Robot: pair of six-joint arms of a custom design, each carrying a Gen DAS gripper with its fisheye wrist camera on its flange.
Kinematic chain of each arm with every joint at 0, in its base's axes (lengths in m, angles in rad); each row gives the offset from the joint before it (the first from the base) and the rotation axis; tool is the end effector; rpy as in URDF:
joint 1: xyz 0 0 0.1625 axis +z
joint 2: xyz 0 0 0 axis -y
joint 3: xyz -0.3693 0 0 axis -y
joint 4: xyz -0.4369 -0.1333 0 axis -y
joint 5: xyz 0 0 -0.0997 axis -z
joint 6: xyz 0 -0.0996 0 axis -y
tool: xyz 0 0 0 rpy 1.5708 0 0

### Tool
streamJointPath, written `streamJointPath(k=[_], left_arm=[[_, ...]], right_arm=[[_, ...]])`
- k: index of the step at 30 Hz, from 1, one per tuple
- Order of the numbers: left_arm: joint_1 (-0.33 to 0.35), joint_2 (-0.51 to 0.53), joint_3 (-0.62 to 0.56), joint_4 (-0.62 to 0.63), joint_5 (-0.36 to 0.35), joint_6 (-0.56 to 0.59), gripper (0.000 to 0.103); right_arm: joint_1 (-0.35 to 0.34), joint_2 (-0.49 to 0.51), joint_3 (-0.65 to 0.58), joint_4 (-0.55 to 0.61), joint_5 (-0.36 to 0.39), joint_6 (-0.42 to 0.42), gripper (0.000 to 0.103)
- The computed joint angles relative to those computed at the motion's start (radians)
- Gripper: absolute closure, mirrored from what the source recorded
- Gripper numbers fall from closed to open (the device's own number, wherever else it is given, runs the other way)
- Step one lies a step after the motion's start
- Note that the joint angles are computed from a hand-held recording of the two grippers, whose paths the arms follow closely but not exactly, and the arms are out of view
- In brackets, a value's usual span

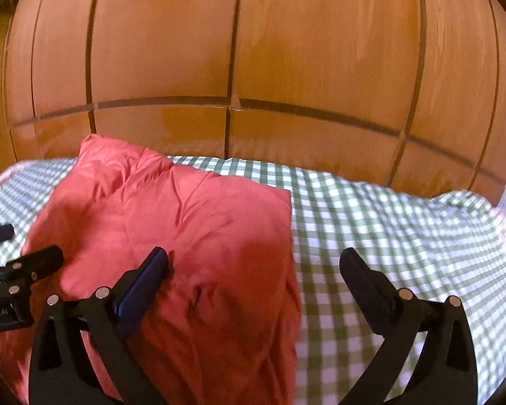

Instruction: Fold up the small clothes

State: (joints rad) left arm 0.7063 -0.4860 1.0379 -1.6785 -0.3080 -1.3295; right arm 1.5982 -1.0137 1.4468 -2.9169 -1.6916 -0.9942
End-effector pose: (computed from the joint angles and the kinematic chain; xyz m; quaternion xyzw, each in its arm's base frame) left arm -0.4420 -0.6770 0.0358 -0.0549 0.7961 -0.4312 0.4209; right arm 0.1413 -0.7274 0.3110 0.4148 -0.7946 0.3644 0.2525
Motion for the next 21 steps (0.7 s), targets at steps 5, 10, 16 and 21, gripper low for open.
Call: streamJointPath(k=[5,10,16,21], left_arm=[[-0.025,0.008,-0.036,0.230,0.009,-0.135,0.003],[-0.047,0.005,-0.035,0.327,0.007,-0.207,0.003],[-0.062,-0.035,0.043,0.232,-0.030,-0.206,0.003],[-0.078,-0.028,0.035,0.306,-0.040,-0.292,0.003]], right_arm=[[-0.010,-0.069,0.063,0.031,0.004,0.033,0.002],[-0.024,-0.117,0.093,0.099,-0.003,0.077,0.002],[-0.043,-0.177,0.159,0.121,0.005,0.077,0.002],[-0.059,-0.215,0.201,0.145,0.021,0.084,0.002]])
